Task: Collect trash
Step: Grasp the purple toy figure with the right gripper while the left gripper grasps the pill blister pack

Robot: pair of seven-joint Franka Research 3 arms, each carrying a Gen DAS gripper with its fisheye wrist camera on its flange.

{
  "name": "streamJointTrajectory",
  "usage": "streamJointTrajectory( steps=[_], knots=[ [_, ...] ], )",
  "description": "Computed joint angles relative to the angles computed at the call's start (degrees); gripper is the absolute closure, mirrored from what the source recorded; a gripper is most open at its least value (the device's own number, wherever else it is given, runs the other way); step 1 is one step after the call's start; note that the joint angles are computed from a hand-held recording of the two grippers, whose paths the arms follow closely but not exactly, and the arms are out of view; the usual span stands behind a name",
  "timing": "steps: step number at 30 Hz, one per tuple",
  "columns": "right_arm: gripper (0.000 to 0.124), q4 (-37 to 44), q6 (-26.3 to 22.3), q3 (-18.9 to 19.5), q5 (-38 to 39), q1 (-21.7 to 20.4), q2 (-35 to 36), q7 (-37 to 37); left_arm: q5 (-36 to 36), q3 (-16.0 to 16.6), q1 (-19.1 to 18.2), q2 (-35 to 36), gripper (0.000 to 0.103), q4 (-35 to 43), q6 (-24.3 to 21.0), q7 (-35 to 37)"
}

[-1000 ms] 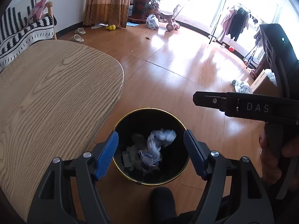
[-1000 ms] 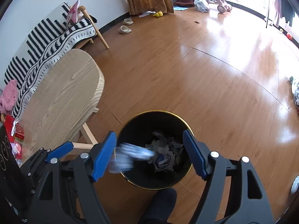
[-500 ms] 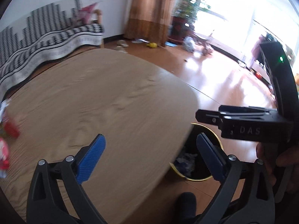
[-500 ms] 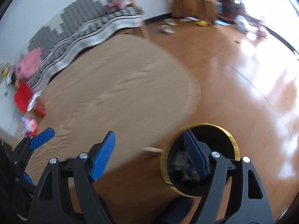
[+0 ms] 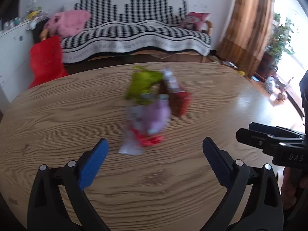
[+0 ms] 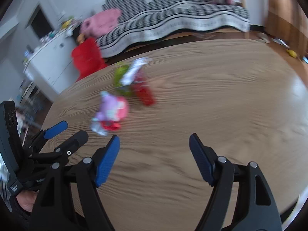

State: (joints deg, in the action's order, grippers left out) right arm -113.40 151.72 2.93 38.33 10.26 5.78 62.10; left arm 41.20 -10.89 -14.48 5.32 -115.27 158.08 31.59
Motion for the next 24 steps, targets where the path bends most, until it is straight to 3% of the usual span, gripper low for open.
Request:
streamJointTrajectory(
  steps=[8,13,16,17,18,20,24],
  knots=[
    [0.053,11.7,-0.92,3.34,-1.79,3.11,10.24,4.92,-3.76,1.05,4.38,-4.42,0.008,-7.12,0.06,3.24],
    [0.059,16.61,1.53,1.95,-10.06,6.52,15.13,12.14,-4.37,1.14,5.44,-3.12,0.008,-6.75,0.09,6.97],
    [0.063,18.21,1.43,2.04,-12.73,6.65,16.88,14.18,-4.83,1.17,5.58,-2.45,0.008,-6.77,0.59,8.46],
    [0.069,18.74,0.89,2.37,-12.77,6.25,17.36,14.31,-4.94,1.2,5.59,-2.24,0.008,-6.72,0.78,8.92],
    [0.084,19.53,0.0,2.82,-12.54,5.72,17.93,14.12,-5.05,1.17,5.51,-1.8,0.008,-6.29,0.85,9.3],
    [0.087,19.81,-0.8,4.02,-10.82,4.38,17.99,12.26,-5.47,1.21,5.36,-0.68,0.008,-5.24,1.12,10.14],
    [0.088,15.73,3.69,5.16,-8.05,3.2,14.67,8.85,-4.77,1.73,4.5,2.05,0.008,-2.39,0.07,9.63]
  ],
)
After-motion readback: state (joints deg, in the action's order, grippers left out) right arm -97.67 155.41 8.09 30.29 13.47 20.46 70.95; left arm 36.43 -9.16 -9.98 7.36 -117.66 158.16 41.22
